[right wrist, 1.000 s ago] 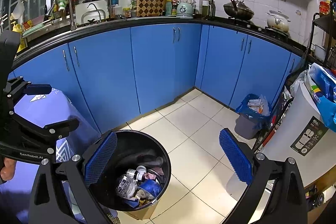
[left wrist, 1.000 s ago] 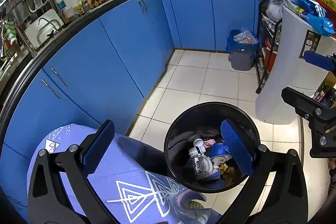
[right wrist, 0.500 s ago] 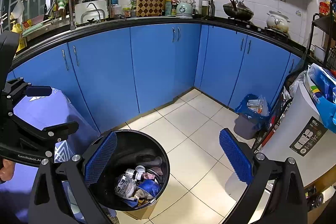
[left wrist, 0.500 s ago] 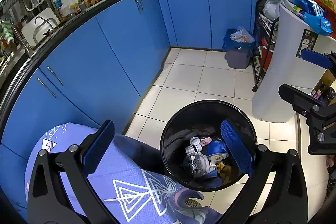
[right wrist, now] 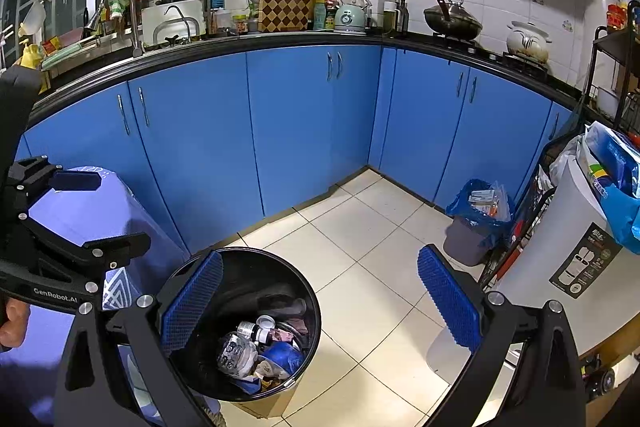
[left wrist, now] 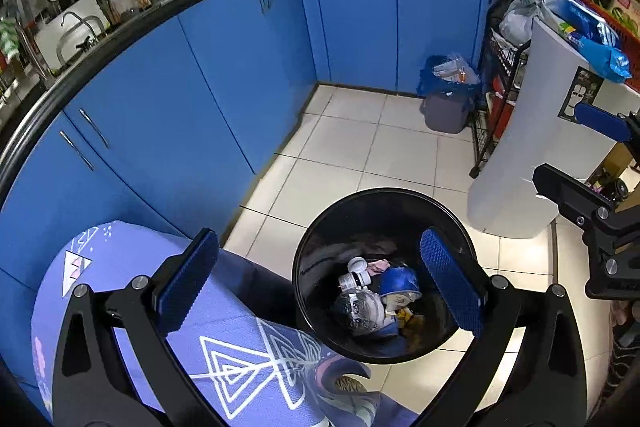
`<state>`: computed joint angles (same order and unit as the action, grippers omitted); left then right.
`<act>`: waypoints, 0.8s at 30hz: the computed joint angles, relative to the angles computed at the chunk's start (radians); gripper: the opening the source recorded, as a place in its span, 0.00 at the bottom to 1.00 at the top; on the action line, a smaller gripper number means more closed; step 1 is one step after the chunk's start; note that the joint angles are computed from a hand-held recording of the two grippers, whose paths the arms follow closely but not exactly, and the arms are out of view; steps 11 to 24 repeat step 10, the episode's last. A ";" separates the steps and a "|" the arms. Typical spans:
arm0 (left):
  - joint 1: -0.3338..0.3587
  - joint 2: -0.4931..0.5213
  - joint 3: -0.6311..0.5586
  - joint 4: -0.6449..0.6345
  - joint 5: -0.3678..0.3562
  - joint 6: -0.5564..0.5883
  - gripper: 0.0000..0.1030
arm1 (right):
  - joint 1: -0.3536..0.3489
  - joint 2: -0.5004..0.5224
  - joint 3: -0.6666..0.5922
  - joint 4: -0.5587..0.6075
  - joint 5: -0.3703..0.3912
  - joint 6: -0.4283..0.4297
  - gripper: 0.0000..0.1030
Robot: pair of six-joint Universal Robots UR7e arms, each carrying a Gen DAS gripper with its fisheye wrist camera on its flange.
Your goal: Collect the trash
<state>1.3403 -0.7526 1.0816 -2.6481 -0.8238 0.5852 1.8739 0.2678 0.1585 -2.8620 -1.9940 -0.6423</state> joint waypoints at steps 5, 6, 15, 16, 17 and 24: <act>-0.004 -0.005 0.012 -0.018 0.012 0.013 0.97 | 0.001 0.008 -0.015 0.010 -0.001 0.002 0.93; -0.004 -0.007 0.011 -0.006 0.007 0.009 0.97 | 0.000 0.003 -0.005 0.005 -0.001 0.002 0.93; -0.004 -0.010 0.017 -0.016 0.004 0.021 0.97 | 0.000 -0.012 0.023 -0.006 0.001 -0.001 0.93; -0.004 -0.010 0.017 -0.016 0.004 0.021 0.97 | 0.000 -0.012 0.023 -0.006 0.001 -0.001 0.93; -0.004 -0.010 0.017 -0.016 0.004 0.021 0.97 | 0.000 -0.012 0.023 -0.006 0.001 -0.001 0.93; -0.004 -0.010 0.017 -0.016 0.004 0.021 0.97 | 0.000 -0.012 0.023 -0.006 0.001 -0.001 0.93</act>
